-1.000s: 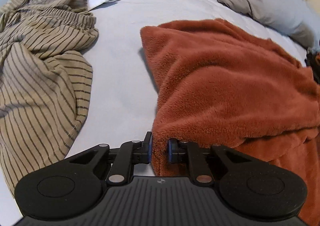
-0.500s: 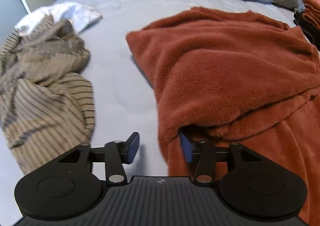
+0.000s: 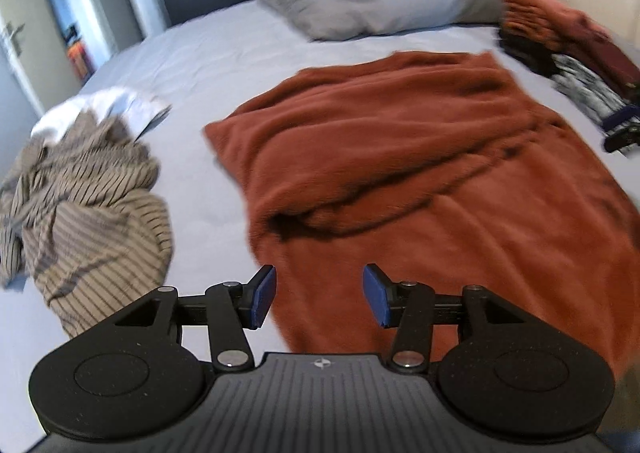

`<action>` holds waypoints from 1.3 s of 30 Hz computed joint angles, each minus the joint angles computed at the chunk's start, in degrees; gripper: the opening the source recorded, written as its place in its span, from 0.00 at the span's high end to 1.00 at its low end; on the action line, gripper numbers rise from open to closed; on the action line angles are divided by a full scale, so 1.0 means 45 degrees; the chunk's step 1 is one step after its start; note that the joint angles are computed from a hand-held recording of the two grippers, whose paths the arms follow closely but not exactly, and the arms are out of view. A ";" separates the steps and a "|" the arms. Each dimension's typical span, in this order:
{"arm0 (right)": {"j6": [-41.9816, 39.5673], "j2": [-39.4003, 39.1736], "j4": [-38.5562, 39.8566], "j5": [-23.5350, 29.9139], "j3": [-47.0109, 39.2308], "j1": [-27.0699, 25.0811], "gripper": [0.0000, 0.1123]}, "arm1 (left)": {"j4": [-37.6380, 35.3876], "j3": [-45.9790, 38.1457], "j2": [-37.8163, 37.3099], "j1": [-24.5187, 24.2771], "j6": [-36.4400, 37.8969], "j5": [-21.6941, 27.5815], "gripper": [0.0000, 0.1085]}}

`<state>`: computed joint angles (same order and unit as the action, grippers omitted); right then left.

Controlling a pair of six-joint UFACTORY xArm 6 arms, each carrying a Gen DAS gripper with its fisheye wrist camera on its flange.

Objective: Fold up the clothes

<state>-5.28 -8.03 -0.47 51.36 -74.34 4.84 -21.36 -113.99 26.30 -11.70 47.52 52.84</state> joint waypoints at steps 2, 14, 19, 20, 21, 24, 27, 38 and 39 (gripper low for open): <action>-0.0425 -0.0846 0.0037 -0.0186 0.1034 0.0412 0.67 | -0.0436 0.1644 -0.1095 -0.0111 0.0861 -0.0521 0.58; -0.1588 -0.4494 -0.1702 0.1374 0.4645 0.3371 0.66 | -0.0339 0.5751 -0.4198 -0.1060 0.2972 -0.0544 0.58; -0.1670 -0.4937 -0.3413 0.2274 0.5306 0.4758 0.66 | -0.0154 0.6650 -0.4829 -0.1496 0.3525 -0.0607 0.58; -0.1747 -0.4959 -0.3567 0.2457 0.5406 0.4929 0.61 | -0.0120 0.6769 -0.4905 -0.1561 0.3579 -0.0597 0.58; -0.1783 -0.4973 -0.3763 0.2611 0.5505 0.5073 0.56 | -0.0084 0.6887 -0.4980 -0.1624 0.3636 -0.0609 0.58; -0.1734 -0.4960 -0.4789 0.3064 0.5833 0.5515 0.52 | -0.0041 0.7146 -0.5140 -0.1756 0.3812 -0.0757 0.57; -0.1422 -0.4882 -0.5344 0.3294 0.5899 0.5513 0.75 | -0.0148 0.7221 -0.5191 -0.1818 0.3876 -0.0751 0.57; -0.1662 -0.5087 -0.5616 0.3408 0.4444 0.5030 0.92 | -0.0223 0.7282 -0.5188 -0.1902 0.4337 -0.0596 0.56; -0.1757 -0.4919 -0.5680 0.3346 0.4138 0.4907 0.92 | -0.0258 0.7266 -0.5182 -0.1888 0.4346 -0.0624 0.56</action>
<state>-13.19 -30.17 -26.02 66.41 -55.72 26.92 -22.52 -81.29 2.98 -20.20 67.08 50.03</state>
